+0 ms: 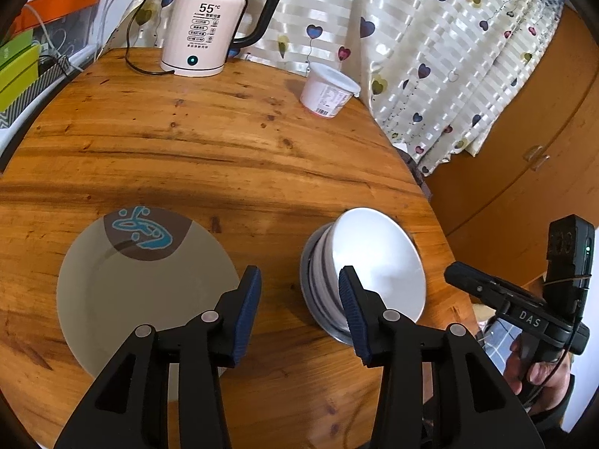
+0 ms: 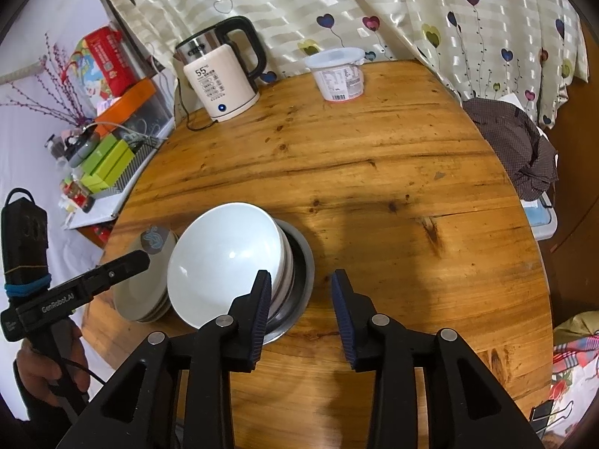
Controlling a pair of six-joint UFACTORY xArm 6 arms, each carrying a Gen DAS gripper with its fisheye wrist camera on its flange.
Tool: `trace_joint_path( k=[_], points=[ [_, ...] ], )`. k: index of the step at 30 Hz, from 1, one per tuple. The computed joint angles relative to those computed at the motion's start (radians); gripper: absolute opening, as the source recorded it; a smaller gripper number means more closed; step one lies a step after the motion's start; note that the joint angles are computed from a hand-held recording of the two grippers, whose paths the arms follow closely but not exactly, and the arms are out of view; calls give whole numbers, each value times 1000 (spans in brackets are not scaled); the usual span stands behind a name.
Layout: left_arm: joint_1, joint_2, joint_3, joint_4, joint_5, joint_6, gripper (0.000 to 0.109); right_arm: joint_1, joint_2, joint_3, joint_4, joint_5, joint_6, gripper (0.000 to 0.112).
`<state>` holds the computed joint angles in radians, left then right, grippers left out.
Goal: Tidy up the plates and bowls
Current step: 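Grip the rim of the steel bowl stack with the right tool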
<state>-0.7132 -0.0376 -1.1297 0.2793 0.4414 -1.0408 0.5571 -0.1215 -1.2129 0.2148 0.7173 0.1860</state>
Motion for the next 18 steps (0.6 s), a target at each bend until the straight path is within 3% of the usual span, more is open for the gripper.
trace_joint_path(
  k=[18],
  points=[
    [4,8,22,-32,-18,5,44,-19,-7,32,55,-14,-40,33]
  ],
)
